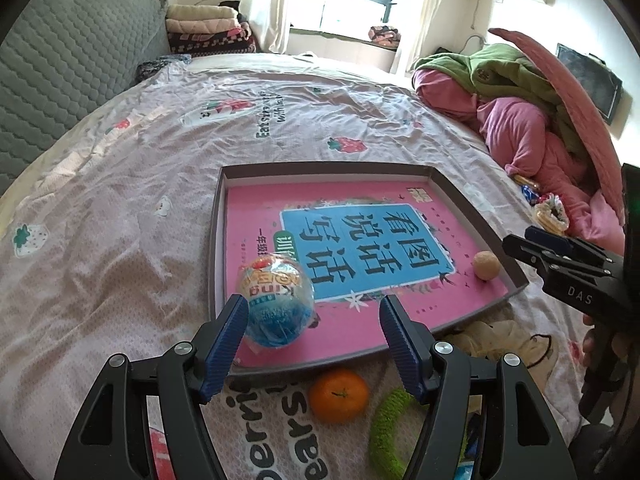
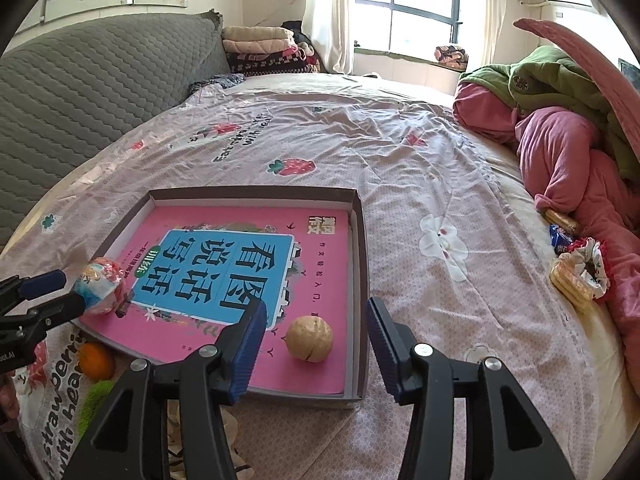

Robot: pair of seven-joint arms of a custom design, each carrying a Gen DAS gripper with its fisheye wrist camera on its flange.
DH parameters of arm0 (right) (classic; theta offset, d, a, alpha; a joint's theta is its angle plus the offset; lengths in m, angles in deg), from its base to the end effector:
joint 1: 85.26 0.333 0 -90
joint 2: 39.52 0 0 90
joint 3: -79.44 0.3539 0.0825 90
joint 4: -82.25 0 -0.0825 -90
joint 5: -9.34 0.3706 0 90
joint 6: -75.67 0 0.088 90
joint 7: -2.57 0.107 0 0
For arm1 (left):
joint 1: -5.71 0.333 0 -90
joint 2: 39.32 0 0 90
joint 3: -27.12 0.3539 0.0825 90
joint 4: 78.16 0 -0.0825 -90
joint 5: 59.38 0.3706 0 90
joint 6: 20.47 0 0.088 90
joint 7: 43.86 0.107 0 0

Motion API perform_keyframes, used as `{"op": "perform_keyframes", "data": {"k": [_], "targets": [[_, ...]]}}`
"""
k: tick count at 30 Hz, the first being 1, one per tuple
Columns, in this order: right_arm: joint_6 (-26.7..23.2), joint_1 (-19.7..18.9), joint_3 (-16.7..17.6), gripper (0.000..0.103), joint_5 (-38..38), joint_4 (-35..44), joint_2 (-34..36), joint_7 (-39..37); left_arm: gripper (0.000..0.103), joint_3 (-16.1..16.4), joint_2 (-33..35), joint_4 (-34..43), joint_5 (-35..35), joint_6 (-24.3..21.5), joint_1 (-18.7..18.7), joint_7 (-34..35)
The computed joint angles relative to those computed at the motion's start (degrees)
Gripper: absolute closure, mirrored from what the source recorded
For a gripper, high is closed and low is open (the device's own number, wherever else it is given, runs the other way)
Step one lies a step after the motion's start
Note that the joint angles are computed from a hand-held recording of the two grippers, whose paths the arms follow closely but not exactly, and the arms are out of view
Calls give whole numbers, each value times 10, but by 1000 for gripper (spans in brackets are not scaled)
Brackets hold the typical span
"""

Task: Organize objects
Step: 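Withdraw both open tools from the tray back toward the remaining objects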

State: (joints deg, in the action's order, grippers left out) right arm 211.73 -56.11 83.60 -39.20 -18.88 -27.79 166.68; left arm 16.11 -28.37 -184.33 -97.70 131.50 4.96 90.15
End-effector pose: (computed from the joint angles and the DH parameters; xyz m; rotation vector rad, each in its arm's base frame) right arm 0.5504 0.3472 0.5347 -1.5995 1.9731 -0.8258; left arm 0.6374 -0.1059 0.5280 -1.4269 2.2923 -1.0331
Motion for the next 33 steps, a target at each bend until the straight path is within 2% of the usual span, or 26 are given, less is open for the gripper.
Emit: {"op": "perform_keyframes", "data": {"k": [13,17,20,25,29,33], "targets": [[8,17,6,49,-44,-2,-10,5,33,-4,-40,-50,-44,13,-12,48],[13,21,7,48,-78,-11,-22,33,33,-1,-53,-66,-54,13,-19,54],[32,17,10,41,-96,-29,-38,69,33,2,-60,-79,-56,23,-25,54],[54,7,18,41,-103,-57,-57,108,33,4,-74,-103,-62,38,-34,65],[53,1,25,41,-111,-78,-74,135,33,3,-84,-121,-78,59,-41,87],[50,-4,35,41,-117,-101,-93,154,33,7,-92,-132,-90,56,-45,97]]}}
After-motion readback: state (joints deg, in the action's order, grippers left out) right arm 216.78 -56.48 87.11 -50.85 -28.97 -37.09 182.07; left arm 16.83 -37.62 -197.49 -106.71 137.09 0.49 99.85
